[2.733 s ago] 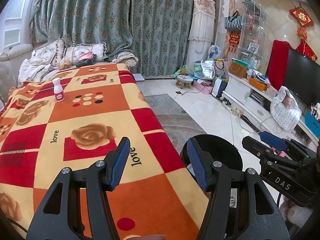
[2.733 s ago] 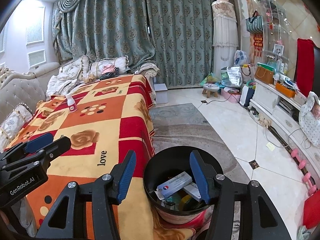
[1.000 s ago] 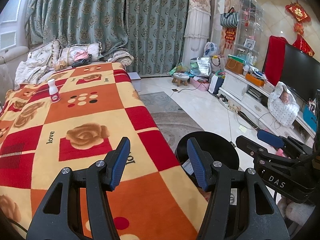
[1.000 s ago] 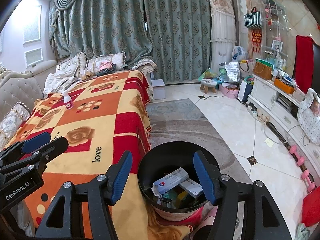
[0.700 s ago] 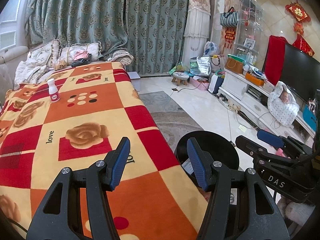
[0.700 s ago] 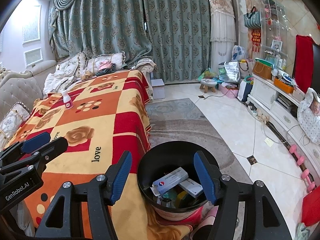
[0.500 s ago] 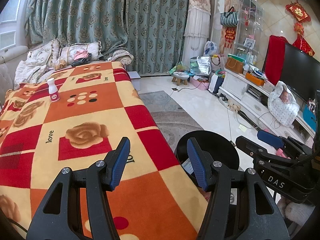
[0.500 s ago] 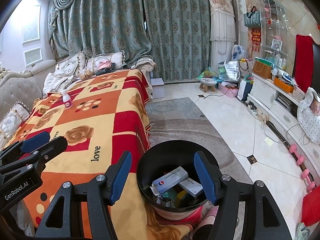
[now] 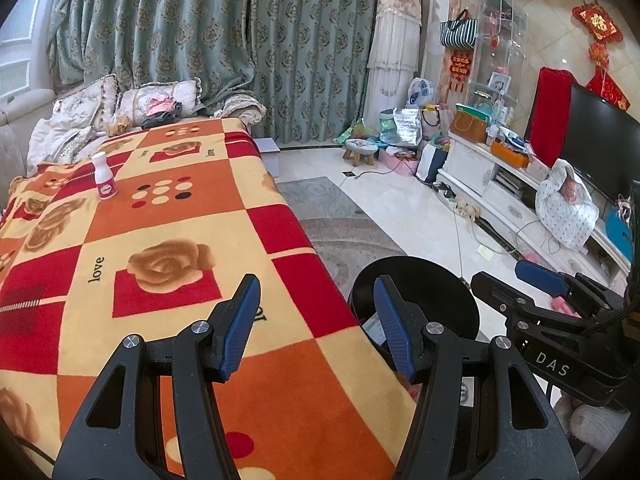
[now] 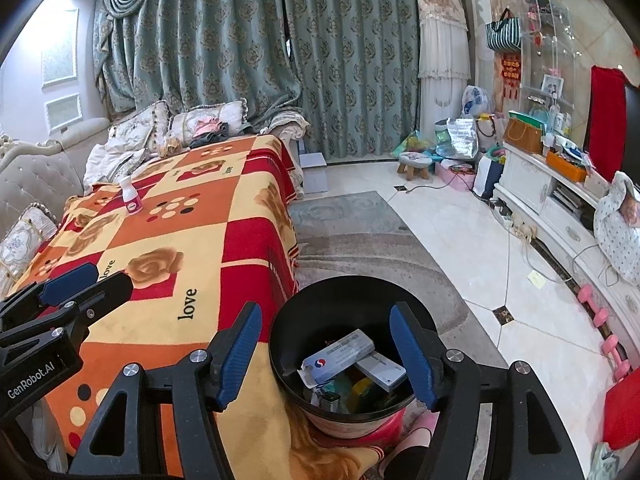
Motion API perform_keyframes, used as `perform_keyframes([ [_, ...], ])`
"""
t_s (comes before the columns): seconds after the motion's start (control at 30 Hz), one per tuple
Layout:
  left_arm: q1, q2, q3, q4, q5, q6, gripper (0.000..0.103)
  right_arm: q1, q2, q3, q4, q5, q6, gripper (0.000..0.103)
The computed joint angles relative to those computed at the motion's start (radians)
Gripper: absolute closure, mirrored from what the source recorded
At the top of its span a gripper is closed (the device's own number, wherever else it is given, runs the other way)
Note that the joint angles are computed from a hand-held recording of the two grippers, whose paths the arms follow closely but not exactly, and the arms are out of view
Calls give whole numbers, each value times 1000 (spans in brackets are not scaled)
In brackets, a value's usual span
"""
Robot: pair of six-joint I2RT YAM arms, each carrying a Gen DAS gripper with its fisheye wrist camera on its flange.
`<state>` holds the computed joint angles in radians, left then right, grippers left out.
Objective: Collect trash
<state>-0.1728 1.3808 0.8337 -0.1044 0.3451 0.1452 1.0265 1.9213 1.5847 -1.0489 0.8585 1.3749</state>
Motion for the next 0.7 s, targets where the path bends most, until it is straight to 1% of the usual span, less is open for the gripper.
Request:
perform_keyframes([
  [0.1,-11,-11,-17,7,-5,-3,45,-5,6,4,4,-5,-5,38],
  [0.23,-2,20,-5,15,6,3,45,-6,6,-3,7,-11,-2,38],
  [0.53,-3,22,-7,21,4,8,45,-14,7,-9,12,-29,-4,37],
  [0.7,34,50,3,16,27,15,45,-20,19,3,15,-42,-19,37],
])
